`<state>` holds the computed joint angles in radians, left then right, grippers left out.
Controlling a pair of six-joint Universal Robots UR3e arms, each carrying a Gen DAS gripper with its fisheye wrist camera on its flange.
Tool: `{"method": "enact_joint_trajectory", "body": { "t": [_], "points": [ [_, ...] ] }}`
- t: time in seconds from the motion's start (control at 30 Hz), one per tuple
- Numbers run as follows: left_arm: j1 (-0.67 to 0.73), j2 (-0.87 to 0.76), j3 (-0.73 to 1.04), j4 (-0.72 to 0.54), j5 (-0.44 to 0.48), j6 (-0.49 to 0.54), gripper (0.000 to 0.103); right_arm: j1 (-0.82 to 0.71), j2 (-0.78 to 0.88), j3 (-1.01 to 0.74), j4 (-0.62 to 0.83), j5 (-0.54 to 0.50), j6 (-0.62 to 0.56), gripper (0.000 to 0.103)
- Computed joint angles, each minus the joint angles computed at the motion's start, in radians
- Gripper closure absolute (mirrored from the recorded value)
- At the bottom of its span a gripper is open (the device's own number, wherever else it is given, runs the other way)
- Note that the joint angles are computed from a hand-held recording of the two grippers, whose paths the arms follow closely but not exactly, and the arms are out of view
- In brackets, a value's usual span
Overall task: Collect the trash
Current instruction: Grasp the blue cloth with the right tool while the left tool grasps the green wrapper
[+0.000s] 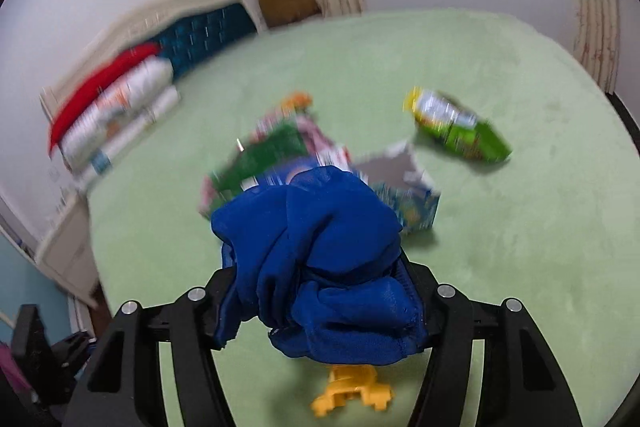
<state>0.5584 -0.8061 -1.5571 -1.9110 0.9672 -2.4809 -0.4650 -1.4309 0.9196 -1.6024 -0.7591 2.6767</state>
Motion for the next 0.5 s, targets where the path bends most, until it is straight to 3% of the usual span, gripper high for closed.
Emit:
{"method": "enact_joint_trajectory", "body": {
  "t": [0.13, 0.23, 0.4, 0.5],
  "points": [
    [-0.176, -0.233, 0.073, 0.343, 0.057, -0.217, 0.012, -0.107, -0.13, 0.098, 0.073, 0.113, -0.078, 0.041],
    [-0.251, -0.411, 0.185, 0.477, 0.095, -0.317, 0.012, -0.172, -0.231, 0.175, 0.173, 0.148, -0.182, 0.041],
    [-0.297, -0.702, 0.445, 0.541, 0.091, -0.447, 0.012, -0.262, -0.39, 0.301, 0.327, 0.159, -0.347, 0.041],
    [-0.335, -0.869, 0.635, 0.517, 0.125, -0.472, 0.012, -0.315, -0.469, 0.367, 0.449, 0.171, -0.448, 0.041]
  ]
}}
